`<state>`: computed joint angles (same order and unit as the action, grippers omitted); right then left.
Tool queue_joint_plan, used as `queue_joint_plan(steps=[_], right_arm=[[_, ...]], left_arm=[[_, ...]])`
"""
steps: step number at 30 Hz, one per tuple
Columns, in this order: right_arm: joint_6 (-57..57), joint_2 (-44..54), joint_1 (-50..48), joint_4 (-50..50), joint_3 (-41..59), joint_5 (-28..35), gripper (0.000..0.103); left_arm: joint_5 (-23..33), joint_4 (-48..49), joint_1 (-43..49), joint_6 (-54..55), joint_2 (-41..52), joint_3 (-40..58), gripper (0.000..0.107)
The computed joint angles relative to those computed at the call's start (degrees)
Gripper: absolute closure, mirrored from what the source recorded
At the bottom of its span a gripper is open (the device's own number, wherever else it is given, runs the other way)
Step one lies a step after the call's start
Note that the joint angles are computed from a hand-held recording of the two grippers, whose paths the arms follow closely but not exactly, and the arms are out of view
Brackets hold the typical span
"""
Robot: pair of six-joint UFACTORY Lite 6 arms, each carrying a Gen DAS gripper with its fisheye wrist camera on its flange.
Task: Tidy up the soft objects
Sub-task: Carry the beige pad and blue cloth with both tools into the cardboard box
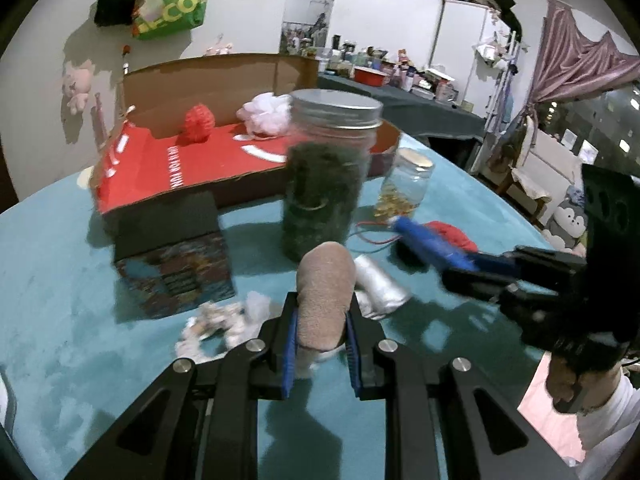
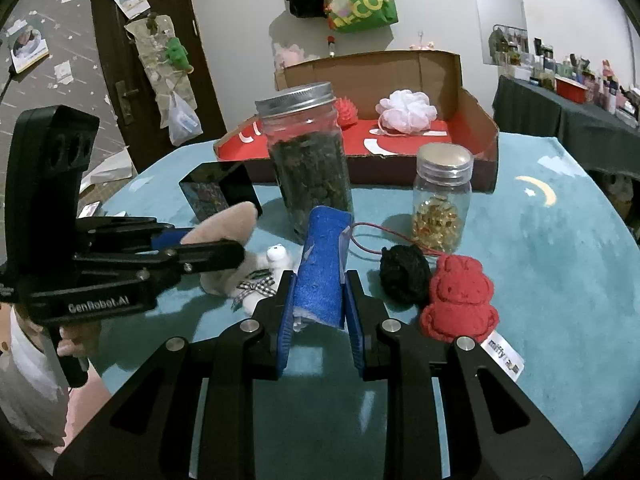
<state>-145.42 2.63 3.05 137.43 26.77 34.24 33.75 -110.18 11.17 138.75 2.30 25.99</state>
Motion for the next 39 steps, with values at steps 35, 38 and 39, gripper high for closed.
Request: queue_joint_plan(steps=[35,38,39], right_arm=[[9.84,13.09,-20.19,-31.31,21.35,-6.05,0.08],[9.15,16.06,-19.17,-32.25,25.59,-7.54,0.08],[9.2,16.86,-18.97,-32.68,26.79,-7.8,0.08]], left_arm=[[-5.37,19.68,15.75,-6.44,23.45,32.07,0.085],[-5.81,21.27,14.95,-7.39,24.04,33.94,0.085],[-5.93,21.98,14.61,-7.91,24.05,34.6,0.085]])
